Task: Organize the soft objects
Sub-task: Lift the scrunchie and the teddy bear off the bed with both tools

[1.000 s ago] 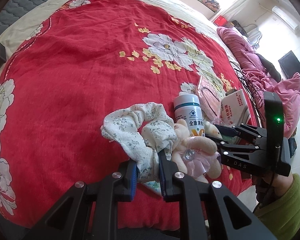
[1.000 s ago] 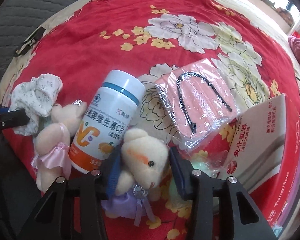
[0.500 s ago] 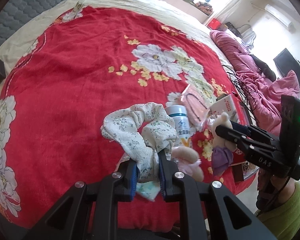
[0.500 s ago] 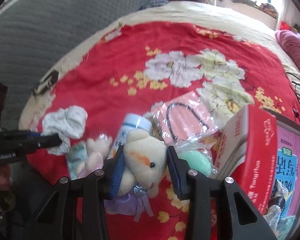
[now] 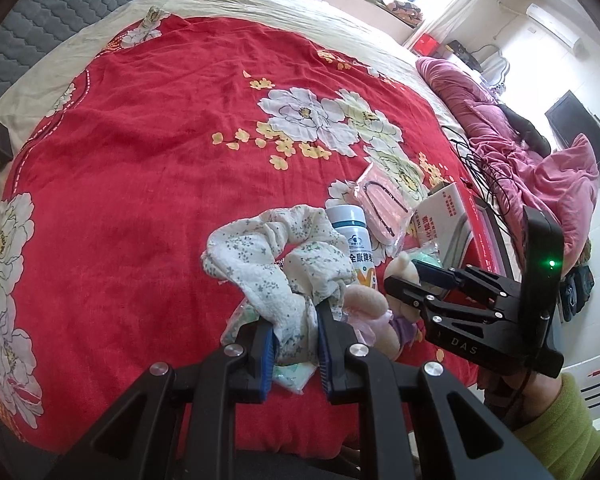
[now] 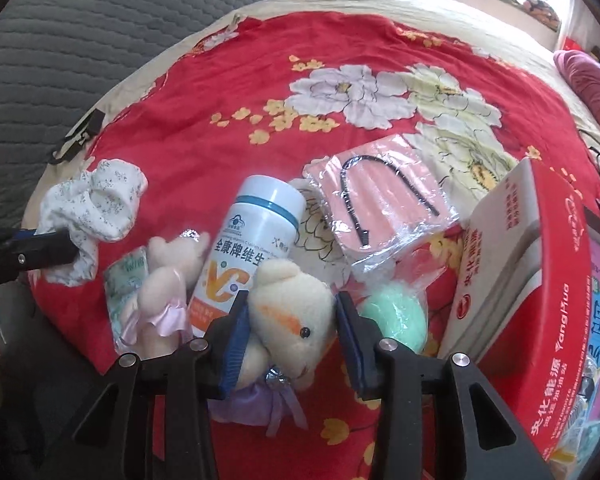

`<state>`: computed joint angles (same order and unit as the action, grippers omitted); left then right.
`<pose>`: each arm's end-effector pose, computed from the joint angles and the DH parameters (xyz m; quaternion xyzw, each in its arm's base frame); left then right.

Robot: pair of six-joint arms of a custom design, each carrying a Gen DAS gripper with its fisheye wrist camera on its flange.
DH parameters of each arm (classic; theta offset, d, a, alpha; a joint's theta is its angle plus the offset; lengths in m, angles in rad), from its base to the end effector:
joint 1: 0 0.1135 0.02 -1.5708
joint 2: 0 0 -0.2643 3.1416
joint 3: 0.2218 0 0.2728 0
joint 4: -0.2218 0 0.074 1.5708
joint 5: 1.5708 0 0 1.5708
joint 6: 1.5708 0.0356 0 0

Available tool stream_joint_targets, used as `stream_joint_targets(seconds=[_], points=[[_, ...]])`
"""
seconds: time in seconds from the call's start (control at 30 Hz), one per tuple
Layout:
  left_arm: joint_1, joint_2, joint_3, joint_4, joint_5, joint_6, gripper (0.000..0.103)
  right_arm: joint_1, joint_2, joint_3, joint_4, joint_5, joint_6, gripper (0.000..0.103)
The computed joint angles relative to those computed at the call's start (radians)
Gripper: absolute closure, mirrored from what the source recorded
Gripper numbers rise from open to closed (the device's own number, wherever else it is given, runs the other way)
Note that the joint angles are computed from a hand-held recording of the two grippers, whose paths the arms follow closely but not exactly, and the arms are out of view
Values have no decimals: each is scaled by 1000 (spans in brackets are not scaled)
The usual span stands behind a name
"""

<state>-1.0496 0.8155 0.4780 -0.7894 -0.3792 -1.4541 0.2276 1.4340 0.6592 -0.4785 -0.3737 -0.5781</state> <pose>0.0890 -0.1285 0.1777 -0.2331 0.9301 -0.1476 0.2424 0.2402 0.0690 0.1303 -0.4074 0.8811 0.1535 0.1849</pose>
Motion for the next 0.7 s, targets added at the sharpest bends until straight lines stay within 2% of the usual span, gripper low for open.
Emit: stream_joint_targets(seconds=[0.23, 0.47, 0.6, 0.7], points=[[-4, -4, -1, 2, 0, -3, 84, -27, -74, -30, -20, 12, -16, 51], [-21, 10, 4, 8, -5, -10, 84, -97, -259, -115, -113, -36, -14, 50], [-34, 13, 9, 3, -10, -19, 84, -110, -298, -142, -182, -71, 63, 50], [-40, 10, 11, -3, -13, -25, 84, -112, -366, -183, -169, -75, 145, 50]])
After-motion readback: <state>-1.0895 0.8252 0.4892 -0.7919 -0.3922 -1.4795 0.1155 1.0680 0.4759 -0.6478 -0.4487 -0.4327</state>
